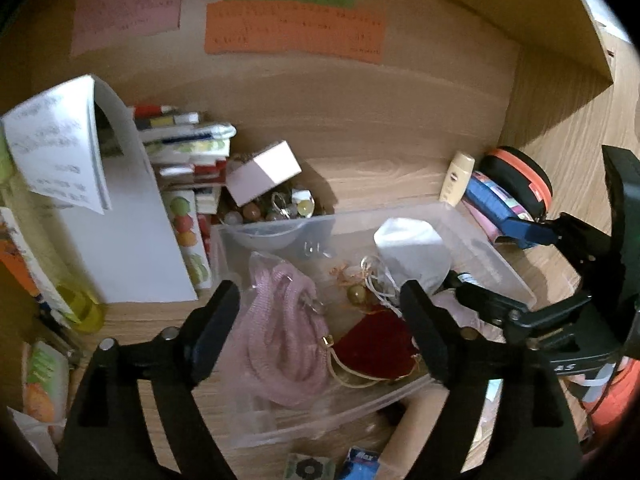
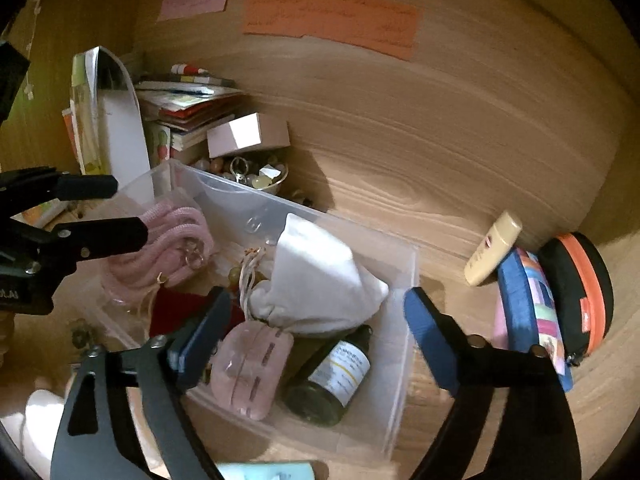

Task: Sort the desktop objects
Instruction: 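Drop the bell ornament into the clear box with the left tool while the right places the bag, then grasp the green square coaster with the left tool while the right grasps the white cup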

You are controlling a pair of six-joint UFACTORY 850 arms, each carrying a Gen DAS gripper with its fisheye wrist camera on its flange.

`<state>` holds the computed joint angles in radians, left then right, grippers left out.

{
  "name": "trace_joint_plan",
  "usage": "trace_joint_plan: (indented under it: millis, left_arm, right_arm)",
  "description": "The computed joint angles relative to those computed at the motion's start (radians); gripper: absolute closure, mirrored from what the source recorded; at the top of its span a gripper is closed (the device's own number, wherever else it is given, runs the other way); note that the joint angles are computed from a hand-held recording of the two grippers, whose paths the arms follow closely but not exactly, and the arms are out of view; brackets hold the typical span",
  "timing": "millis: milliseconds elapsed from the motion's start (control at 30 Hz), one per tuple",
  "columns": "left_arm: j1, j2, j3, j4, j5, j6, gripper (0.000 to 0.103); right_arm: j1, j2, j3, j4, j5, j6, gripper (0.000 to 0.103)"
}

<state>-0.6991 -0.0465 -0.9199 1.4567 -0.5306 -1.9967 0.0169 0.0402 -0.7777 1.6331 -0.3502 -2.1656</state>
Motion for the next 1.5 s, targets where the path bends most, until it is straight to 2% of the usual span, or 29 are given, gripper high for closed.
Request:
trace_joint_plan:
  millis: [100, 467, 633, 800, 1000, 1133, 1233, 1333, 1367, 1400, 1433, 1500]
  left_arm:
    - [-0.02, 0.029, 0.021, 0.008, -0.043, -0.012, 0.009]
    - [-0.052, 0.148, 0.133, -0.13, -0.093, 0.041, 0.006]
    - [-0.076, 0.165, 0.168, -0.204, -0.119, 0.09, 0.006]
    - [-0.1, 0.165, 0.195, -0.26, -0.127, 0.119, 0.006]
    - [-0.101, 0.153, 0.223, -0.333, -0.094, 0.167, 0.006]
    - [-0.079, 0.155, 0.245, -0.366, -0.019, 0.156, 0.006]
    - [-0.07, 0.144, 0.248, -0.383, 0.017, 0.165, 0.006]
    - [-0.071, 0.126, 0.232, -0.398, 0.021, 0.201, 0.006]
    - [-0.07, 0.119, 0.225, -0.403, 0.023, 0.214, 0.006]
    - [-0.071, 0.112, 0.218, -0.404, 0.022, 0.222, 0.006]
    - [-0.072, 0.106, 0.214, -0.403, 0.024, 0.226, 0.006]
    - [-0.075, 0.091, 0.199, -0.392, 0.017, 0.223, 0.006]
  right_arm:
    - [-0.018, 0.038, 0.027, 0.007, -0.011, -0.02, 0.009]
    - [-0.108, 0.17, 0.135, 0.01, -0.098, -0.11, 0.001]
    - [-0.12, 0.202, 0.174, -0.088, -0.164, -0.048, 0.0]
    - [-0.102, 0.197, 0.197, -0.237, -0.223, 0.034, 0.0]
    - [-0.05, 0.154, 0.19, -0.374, -0.236, 0.138, 0.0]
    - [0.009, 0.092, 0.154, -0.515, -0.217, 0.275, 0.001]
    - [0.038, 0.061, 0.138, -0.528, -0.198, 0.294, 0.001]
    - [0.044, 0.038, 0.122, -0.501, -0.203, 0.29, 0.005]
    - [0.044, 0.034, 0.119, -0.5, -0.206, 0.291, 0.01]
    - [0.045, 0.027, 0.114, -0.505, -0.206, 0.298, 0.022]
    - [0.042, 0.02, 0.107, -0.52, -0.214, 0.312, 0.027]
    - [0.024, 0.001, 0.09, -0.553, -0.28, 0.338, 0.037]
